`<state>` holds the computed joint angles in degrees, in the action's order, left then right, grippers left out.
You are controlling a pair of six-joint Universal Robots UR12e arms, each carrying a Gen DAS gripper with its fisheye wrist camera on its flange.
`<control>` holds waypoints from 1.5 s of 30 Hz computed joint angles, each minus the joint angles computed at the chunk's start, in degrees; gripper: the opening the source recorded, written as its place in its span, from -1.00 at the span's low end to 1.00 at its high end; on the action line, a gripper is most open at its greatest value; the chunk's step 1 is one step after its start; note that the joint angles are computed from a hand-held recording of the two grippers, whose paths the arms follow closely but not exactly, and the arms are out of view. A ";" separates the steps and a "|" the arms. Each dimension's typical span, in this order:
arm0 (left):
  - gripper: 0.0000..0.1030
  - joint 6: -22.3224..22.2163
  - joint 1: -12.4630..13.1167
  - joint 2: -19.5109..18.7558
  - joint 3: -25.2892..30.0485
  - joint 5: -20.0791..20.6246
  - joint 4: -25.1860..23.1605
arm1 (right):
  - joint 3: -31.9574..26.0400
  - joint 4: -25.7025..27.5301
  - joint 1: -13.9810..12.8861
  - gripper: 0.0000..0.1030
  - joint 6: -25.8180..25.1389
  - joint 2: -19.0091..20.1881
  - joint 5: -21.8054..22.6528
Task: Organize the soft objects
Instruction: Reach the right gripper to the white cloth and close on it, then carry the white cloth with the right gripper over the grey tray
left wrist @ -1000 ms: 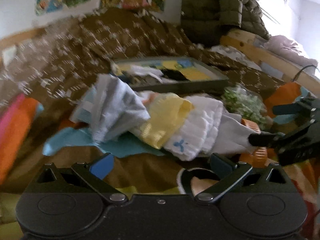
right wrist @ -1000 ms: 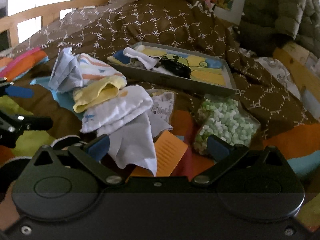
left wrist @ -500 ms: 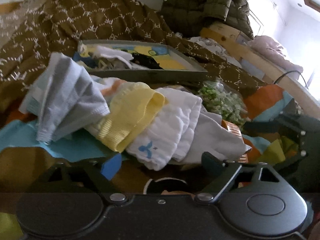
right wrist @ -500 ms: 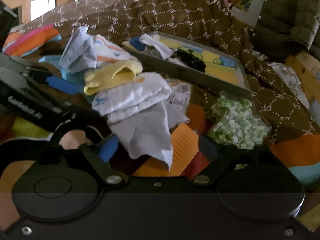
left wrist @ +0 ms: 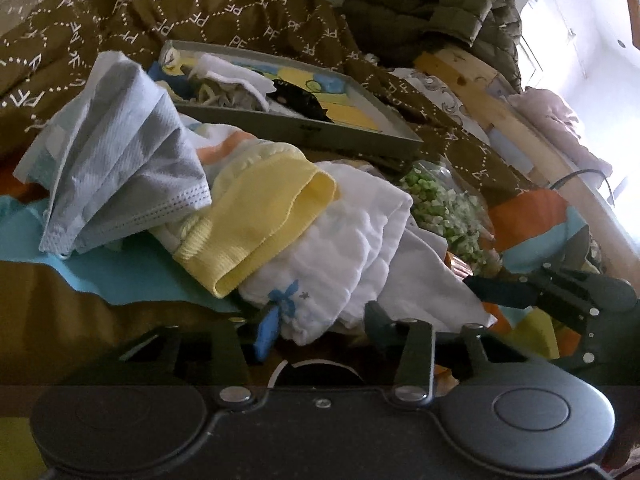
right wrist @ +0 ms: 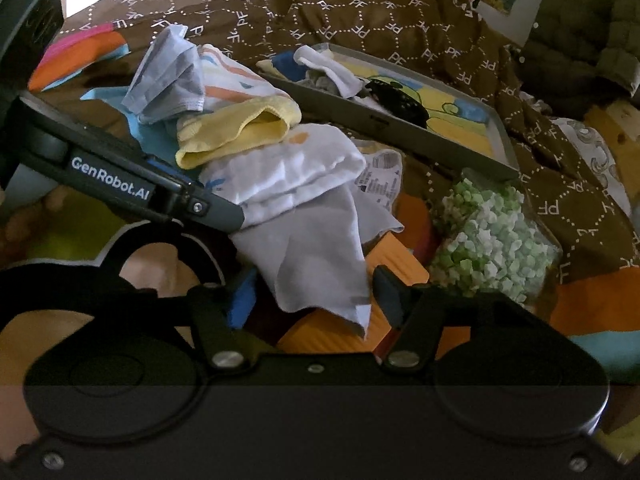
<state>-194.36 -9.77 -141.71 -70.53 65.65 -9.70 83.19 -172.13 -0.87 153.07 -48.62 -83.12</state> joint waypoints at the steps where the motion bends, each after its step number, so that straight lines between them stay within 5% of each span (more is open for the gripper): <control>1: -0.24 -0.42 0.05 -0.04 0.11 -0.19 -0.12 | -0.13 -0.05 0.00 -0.03 0.14 0.11 -0.13; 5: -0.47 -1.61 0.20 0.00 0.19 -0.66 -0.25 | -0.33 -0.51 0.27 -0.24 -1.26 0.52 -0.95; 18: -0.68 0.20 0.12 -0.27 0.63 -1.52 -0.48 | 0.36 -2.70 0.20 -0.83 -3.16 0.35 0.55; 25: -0.60 2.49 -0.28 -0.41 1.03 -0.22 -0.59 | 0.61 -4.22 0.11 -0.94 -3.49 0.21 0.30; 29: -0.94 3.36 -0.37 -0.50 1.44 -0.01 -1.08 | 0.76 -4.47 0.21 -0.95 -3.87 0.18 -0.10; 32: -1.00 3.52 -0.32 -0.39 1.24 -0.38 -0.74 | 0.78 -4.69 0.18 -0.97 -4.05 0.23 -0.16; 45: -1.00 -1.16 -0.65 2.83 -2.39 1.05 7.66 | 2.46 -15.02 -1.13 -1.00 0.96 -0.27 -0.21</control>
